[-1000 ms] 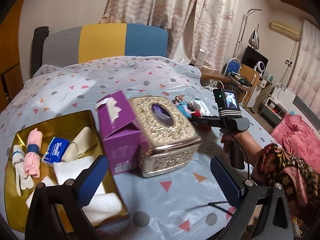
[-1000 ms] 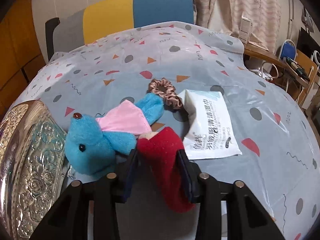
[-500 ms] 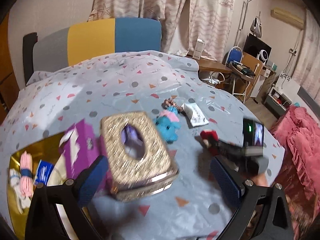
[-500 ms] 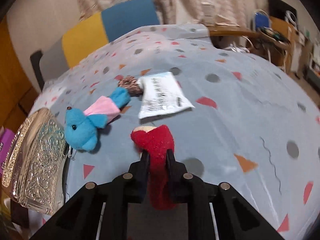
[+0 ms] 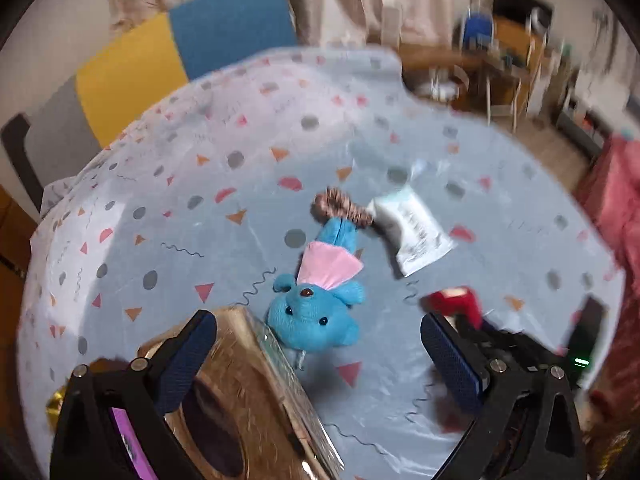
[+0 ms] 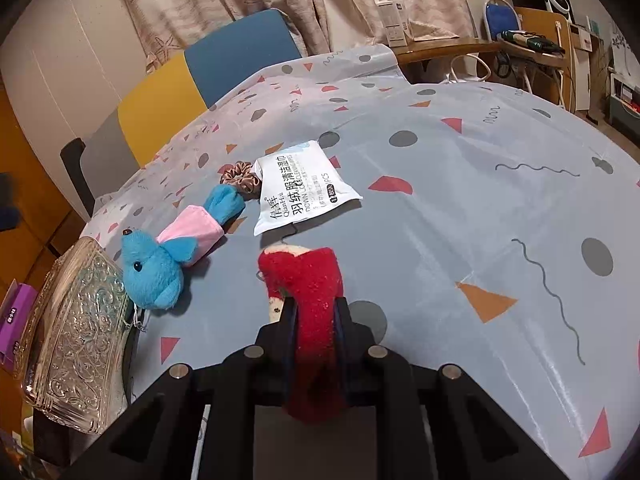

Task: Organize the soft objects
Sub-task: 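Grasp the blue plush toy with the left tool while the right tool holds the red plush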

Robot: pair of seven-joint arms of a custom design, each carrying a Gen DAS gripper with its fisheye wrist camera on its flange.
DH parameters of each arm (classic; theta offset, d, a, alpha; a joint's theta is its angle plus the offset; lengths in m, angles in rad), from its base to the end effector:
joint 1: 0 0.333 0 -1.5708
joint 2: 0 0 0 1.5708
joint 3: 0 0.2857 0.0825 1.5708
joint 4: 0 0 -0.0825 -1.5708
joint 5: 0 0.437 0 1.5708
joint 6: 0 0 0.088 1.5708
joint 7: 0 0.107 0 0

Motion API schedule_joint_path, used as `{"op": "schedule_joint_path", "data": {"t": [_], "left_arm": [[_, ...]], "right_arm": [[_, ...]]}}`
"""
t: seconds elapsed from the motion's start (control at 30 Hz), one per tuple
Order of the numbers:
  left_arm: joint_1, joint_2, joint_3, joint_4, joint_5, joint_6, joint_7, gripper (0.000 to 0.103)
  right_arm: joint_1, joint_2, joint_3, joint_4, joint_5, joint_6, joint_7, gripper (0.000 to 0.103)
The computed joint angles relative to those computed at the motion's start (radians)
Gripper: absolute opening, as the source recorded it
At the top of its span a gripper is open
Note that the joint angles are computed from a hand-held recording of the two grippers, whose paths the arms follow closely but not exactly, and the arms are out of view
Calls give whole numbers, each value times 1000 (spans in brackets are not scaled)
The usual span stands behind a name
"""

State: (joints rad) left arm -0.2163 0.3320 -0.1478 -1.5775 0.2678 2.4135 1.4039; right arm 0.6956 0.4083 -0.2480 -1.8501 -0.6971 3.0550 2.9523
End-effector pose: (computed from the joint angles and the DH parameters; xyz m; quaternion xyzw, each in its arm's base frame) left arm 0.6953 -0.2506 0.4601 -0.5602 0.7847 -0.1729 0.2014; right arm 0.6076 0.3624 0.3258 -0.5777 0.7069 -0.1518 0.3789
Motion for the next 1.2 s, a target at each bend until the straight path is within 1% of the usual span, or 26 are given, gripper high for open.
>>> {"op": "schedule_joint_path", "data": {"t": [0.03,0.1,0.13,0.2,0.27,0.3,0.33,0.5,0.6,0.7,0.73,0.8,0.87,0.9,0.93,1.0,1.07,1.1,1.17,1.2], "left_arm": [[-18,57,10,70,33,-41,-19,103],[-49,140,29,169,91,-98,-24,103],[-68,202,39,250,116,-149,-22,103],[-89,290,53,361,133,-216,-15,103],[-117,402,74,512,145,-323,-20,103],[-130,445,85,571,155,-361,-17,103],[-137,478,90,613,158,-380,-12,103],[-162,592,122,753,176,-416,-12,103],[-152,645,113,826,137,-444,-10,103],[-158,710,120,920,117,-486,4,103],[-154,716,118,928,101,-489,-1,103],[-152,696,121,891,95,-470,-25,103],[-158,725,127,936,96,-496,-15,103],[-160,718,128,921,97,-495,-15,100],[-164,727,129,934,98,-498,-14,91],[-165,740,125,949,89,-508,-1,78],[-165,705,124,889,90,-480,-15,76],[-166,703,122,885,89,-479,-14,73],[-163,678,115,847,88,-458,-2,57],[-167,652,117,807,97,-438,-4,51]], "right_arm": [[3,3,-8,-2,-3,15,11,16],[8,7,-19,-7,2,38,18,16],[11,8,-25,-10,9,51,17,16],[21,11,-41,-20,33,84,12,16],[29,14,-51,-27,61,107,-2,16],[31,16,-54,-30,76,117,-11,16],[35,18,-59,-33,89,127,-18,16],[66,23,-92,-48,150,165,-54,17],[74,26,-99,-55,189,180,-82,17],[83,28,-106,-60,226,191,-111,17],[88,29,-109,-62,238,193,-121,17],[106,30,-125,-65,263,196,-138,17],[116,32,-132,-65,286,193,-159,17],[121,32,-135,-67,297,193,-169,17],[124,32,-136,-68,310,194,-180,17],[129,32,-138,-72,334,198,-200,17],[137,33,-143,-72,358,197,-221,17],[141,34,-146,-73,370,197,-231,17],[144,34,-146,-76,395,201,-252,17],[150,35,-151,-78,407,204,-262,17]]}}
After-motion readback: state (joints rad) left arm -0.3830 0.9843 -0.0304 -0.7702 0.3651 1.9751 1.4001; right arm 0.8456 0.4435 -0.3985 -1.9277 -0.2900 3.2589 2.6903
